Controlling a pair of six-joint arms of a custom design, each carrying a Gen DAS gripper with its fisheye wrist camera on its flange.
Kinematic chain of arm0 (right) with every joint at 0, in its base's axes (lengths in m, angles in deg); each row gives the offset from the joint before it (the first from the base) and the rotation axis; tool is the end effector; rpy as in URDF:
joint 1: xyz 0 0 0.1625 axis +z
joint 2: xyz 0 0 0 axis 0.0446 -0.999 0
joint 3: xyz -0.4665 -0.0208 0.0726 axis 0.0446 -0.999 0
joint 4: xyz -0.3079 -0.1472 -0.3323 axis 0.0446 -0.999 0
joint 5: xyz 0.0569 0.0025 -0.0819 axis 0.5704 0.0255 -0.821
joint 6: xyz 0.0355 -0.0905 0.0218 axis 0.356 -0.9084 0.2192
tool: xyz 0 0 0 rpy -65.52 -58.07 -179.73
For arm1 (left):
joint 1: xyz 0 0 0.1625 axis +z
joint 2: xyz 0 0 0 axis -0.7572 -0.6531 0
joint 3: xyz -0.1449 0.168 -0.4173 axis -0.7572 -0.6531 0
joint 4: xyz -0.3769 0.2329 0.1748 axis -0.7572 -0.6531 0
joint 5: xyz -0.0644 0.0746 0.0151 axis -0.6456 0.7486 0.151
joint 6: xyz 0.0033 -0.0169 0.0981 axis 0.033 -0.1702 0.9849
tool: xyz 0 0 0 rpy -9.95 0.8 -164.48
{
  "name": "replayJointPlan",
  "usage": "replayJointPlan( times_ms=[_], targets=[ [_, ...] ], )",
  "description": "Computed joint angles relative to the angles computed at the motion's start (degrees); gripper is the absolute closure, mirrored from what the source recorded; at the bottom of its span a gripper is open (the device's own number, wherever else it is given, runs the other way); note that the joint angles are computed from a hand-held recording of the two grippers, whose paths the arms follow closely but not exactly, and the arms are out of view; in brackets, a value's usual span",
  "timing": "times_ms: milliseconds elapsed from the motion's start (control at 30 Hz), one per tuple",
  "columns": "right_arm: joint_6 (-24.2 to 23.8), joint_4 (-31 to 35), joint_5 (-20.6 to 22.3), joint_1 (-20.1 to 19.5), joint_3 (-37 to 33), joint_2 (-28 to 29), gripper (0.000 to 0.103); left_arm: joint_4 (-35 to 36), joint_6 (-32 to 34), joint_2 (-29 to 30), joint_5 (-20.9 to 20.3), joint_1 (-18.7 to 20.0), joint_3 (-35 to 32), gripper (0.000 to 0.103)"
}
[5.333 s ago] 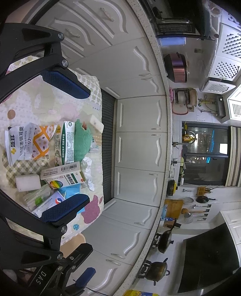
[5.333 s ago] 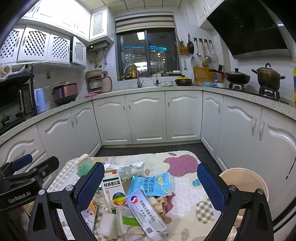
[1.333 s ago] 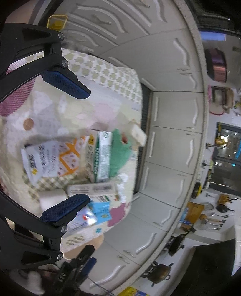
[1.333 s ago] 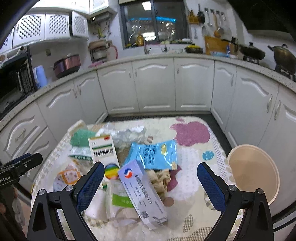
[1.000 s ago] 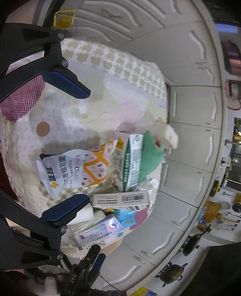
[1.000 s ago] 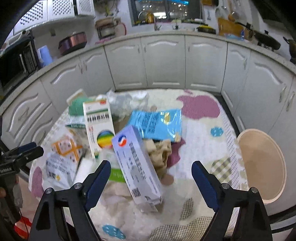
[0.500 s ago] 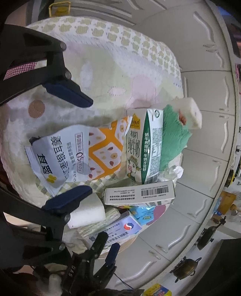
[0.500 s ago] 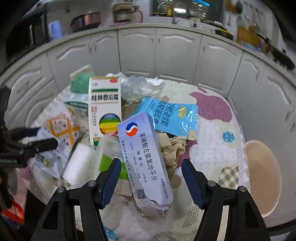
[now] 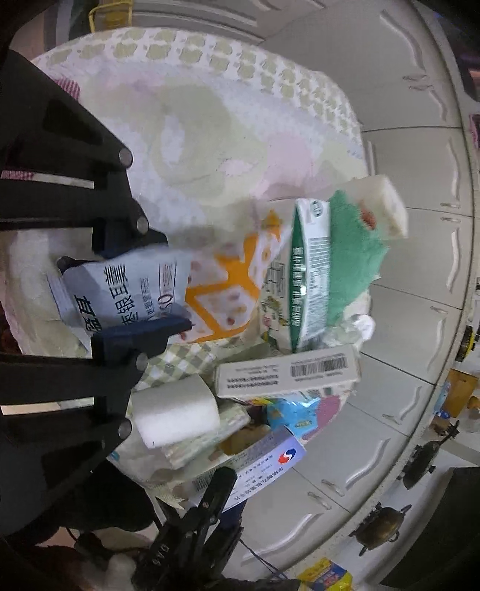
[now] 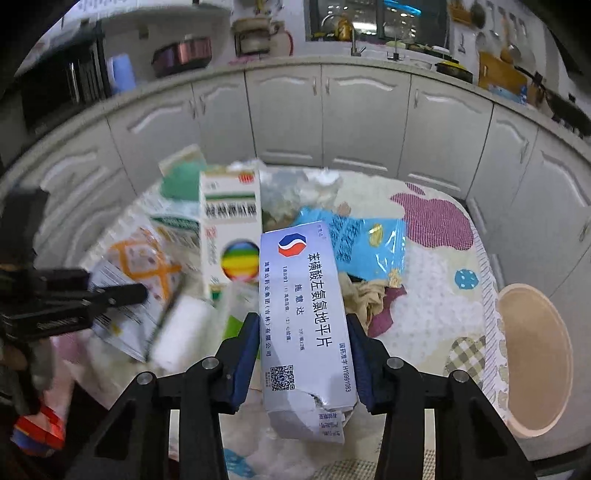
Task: Collect trash
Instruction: 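Grasp the white medicine box with the right tool while the left tool grasps the orange-white snack packet, then carry both items over the beige bin and open both tools to drop them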
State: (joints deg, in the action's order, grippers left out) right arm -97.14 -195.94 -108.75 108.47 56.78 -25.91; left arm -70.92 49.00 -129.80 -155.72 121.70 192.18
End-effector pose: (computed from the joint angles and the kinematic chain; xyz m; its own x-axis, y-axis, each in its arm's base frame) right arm 0.2826 -0.5470 -0.0072 -0.7915 -0.0005 0.6112 -0.4219 0.7240 -0.5457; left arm -0.0378 -0.6722 0.2466 -0.7299 0.5471 -0.4098 0.6432 0.7527 -0.1405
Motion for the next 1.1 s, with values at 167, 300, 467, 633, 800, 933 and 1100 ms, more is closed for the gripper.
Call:
replayJointPlan(
  times_ms=[167,300,467,633,800,933,1100],
  targets=[
    [1.3,-2.2,2.2,0.2,1.6,-1.4,0.06,-0.2,-0.5,-1.6,-1.5,-0.4,0.2,0.086],
    [2.4,-3.7,3.8,0.2,2.6,-2.1,0.06,0.7,-1.0,-3.4,-3.4,-0.7,0.4,0.086],
    [1.9,-5.5,3.4,1.0,3.4,-2.7,0.06,0.4,-0.6,-5.0,-4.8,-2.2,1.6,0.086],
    [1.4,-7.6,2.5,1.3,4.8,-3.6,0.06,-0.8,-0.8,-5.1,-5.5,-4.6,2.7,0.086],
    [0.7,-9.9,1.4,0.8,6.6,-5.0,0.06,-2.3,-1.5,-3.8,-5.7,-7.3,3.4,0.086],
    [-0.3,-11.9,0.1,0.0,8.5,-6.6,0.06,-3.6,-2.4,-2.2,-5.5,-9.6,4.0,0.086],
    [0.4,-15.5,-0.3,-1.8,11.9,-8.9,0.06,-3.5,-3.0,0.8,-5.2,-12.7,4.0,0.086]
  ],
)
